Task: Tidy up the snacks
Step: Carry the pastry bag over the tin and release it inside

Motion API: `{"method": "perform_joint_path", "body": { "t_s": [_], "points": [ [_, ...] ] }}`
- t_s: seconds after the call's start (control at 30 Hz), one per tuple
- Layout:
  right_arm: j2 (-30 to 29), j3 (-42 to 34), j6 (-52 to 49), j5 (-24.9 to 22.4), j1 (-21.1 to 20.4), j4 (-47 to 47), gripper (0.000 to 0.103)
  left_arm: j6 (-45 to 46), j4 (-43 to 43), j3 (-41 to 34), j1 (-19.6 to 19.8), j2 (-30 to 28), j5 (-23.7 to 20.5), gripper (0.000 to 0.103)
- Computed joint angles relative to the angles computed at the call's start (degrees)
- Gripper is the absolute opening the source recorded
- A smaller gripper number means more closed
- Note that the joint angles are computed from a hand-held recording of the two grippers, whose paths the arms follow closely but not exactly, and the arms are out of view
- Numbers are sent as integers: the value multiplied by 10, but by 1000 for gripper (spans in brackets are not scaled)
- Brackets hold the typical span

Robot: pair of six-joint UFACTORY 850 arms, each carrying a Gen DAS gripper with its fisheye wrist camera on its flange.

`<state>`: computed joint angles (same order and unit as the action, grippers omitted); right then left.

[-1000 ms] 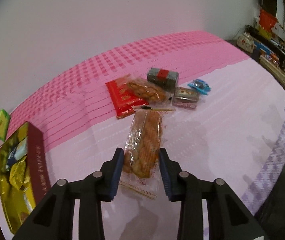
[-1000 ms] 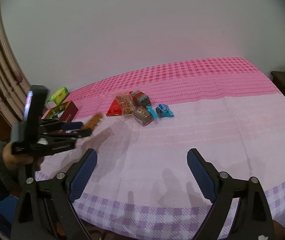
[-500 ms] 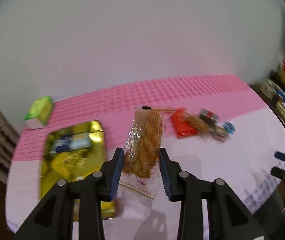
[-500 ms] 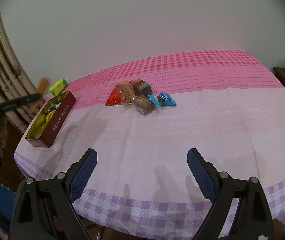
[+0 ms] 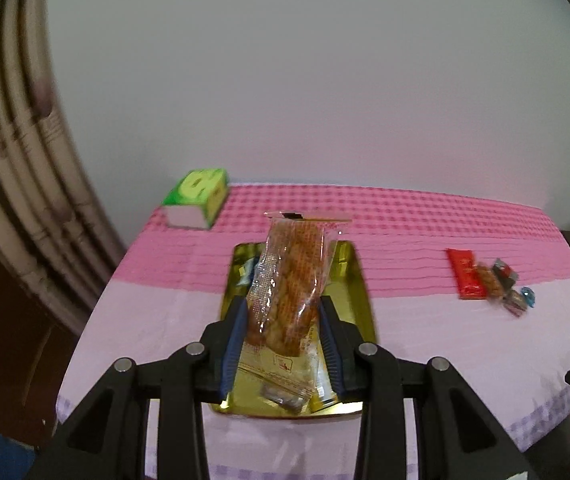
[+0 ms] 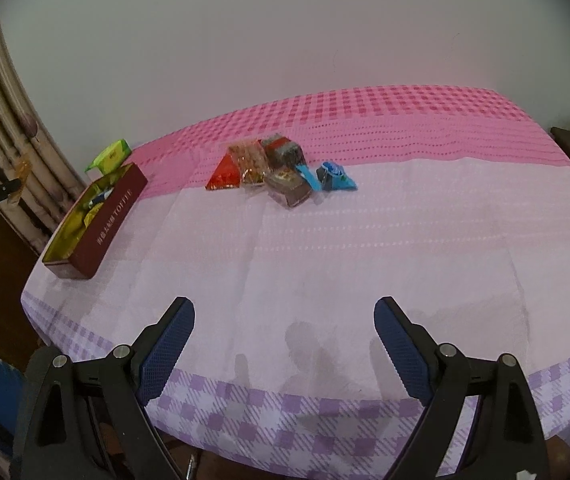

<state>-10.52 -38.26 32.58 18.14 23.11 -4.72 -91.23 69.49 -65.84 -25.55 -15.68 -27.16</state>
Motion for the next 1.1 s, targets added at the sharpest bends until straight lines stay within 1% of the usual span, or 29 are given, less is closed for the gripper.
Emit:
{"method": "perform_joint_path", "body": {
  "t_s": [0.23, 0.4, 0.53, 0.67, 0.77, 0.87, 1.1],
  "points": [
    [-8, -4, -2, -8, 4, 0, 90, -20, 7, 29, 14, 12, 10, 36],
    [-10, -6, 4, -12, 5, -7, 90, -12, -8, 24, 17, 1, 12, 36],
    [-13, -8, 17, -14, 3, -20, 90, 22, -46, 8, 18, -26, 12, 36],
    [-9, -5, 17, -9, 2, -18, 90, 34, -66, -4, 16, -51, 10, 36],
    [-11, -6, 33, -12, 1, -33, 90, 41, -78, -13, 15, -66, 8, 36],
    [-9, -5, 34, -11, 1, -37, 90, 56, -93, -24, 14, -80, 1, 36],
    [-11, -8, 44, -15, 2, -47, 90, 97, -130, -58, 17, -121, -29, 36]
  ]
}}
